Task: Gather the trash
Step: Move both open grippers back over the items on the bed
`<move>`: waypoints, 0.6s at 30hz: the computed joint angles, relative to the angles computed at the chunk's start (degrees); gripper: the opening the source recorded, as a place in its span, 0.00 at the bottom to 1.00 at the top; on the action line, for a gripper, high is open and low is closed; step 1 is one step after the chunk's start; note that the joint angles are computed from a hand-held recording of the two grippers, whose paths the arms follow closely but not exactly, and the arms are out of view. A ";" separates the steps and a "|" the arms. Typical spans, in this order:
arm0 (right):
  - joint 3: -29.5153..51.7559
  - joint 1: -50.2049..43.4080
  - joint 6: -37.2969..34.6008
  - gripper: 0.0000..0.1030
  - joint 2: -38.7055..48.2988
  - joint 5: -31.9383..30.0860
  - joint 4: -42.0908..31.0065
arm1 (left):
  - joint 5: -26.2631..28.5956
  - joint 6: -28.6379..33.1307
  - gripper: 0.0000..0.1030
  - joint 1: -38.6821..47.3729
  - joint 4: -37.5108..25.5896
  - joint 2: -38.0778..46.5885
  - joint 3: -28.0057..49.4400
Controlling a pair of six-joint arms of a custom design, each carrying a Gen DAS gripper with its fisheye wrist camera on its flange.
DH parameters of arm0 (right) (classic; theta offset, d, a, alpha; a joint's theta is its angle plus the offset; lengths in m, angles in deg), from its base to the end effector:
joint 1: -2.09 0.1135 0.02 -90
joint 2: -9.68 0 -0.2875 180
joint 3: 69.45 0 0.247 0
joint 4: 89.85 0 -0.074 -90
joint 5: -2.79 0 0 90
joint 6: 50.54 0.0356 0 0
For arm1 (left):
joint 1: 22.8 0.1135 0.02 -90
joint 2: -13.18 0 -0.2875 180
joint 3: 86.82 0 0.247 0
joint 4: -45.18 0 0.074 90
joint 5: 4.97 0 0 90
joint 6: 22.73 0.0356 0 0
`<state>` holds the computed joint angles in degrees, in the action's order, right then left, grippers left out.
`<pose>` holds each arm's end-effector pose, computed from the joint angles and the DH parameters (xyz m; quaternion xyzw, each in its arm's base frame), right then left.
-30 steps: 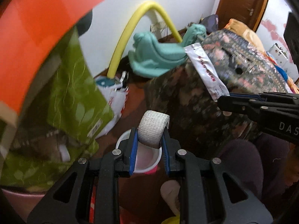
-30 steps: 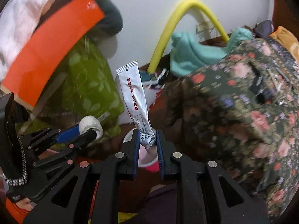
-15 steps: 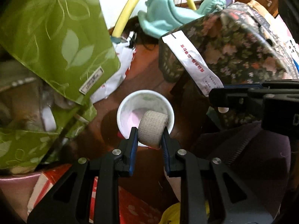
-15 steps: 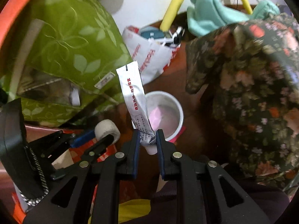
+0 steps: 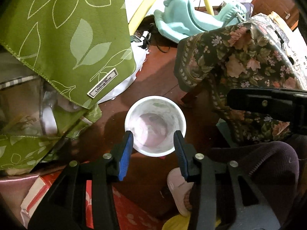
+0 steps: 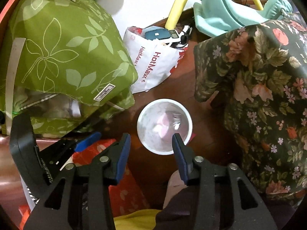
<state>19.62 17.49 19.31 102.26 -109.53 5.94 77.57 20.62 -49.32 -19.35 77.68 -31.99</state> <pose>0.2700 0.0884 0.2787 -0.3031 0.9329 0.1925 0.0275 0.1537 -0.0715 0.2263 -0.1815 0.9716 -0.0300 0.1485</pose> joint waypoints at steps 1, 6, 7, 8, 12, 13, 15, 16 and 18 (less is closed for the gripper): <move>-0.01 -0.32 -0.33 0.40 -0.42 0.16 -0.06 | -0.04 -0.72 0.41 -0.62 -0.56 -0.46 0.38; 1.05 -2.87 -2.85 0.40 -2.72 -0.05 -1.54 | -1.08 -1.78 0.41 -2.43 -1.12 0.20 2.99; 1.42 -3.58 -3.32 0.40 -3.39 -0.13 -1.84 | -1.70 -2.25 0.41 -3.33 -1.58 0.42 3.93; 1.71 -4.08 -3.64 0.40 -3.93 -0.18 -1.95 | -1.97 -2.39 0.41 -3.80 -1.47 0.57 4.51; 4.16 -7.40 -5.85 0.40 -5.89 -1.18 -3.15 | -4.72 -3.40 0.41 -7.05 -3.74 2.22 9.78; 5.03 -8.59 -6.66 0.40 -6.24 -1.67 -3.69 | -5.37 -3.53 0.41 -7.67 -4.28 2.64 11.06; 7.05 -10.99 -8.18 0.40 -6.33 -3.01 -5.27 | -6.72 -3.61 0.41 -8.85 -5.27 3.66 13.99; 8.35 -12.48 -9.10 0.40 -6.09 -3.95 -6.32 | -7.64 -3.62 0.41 -9.61 -5.80 4.40 15.94; 10.92 -15.52 -10.89 0.40 -5.52 -5.19 -7.65 | -9.24 -3.56 0.41 -10.79 -6.59 5.87 19.24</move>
<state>30.54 1.96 8.41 96.74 -114.72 -1.72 68.33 17.06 -60.11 -25.94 83.55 -12.75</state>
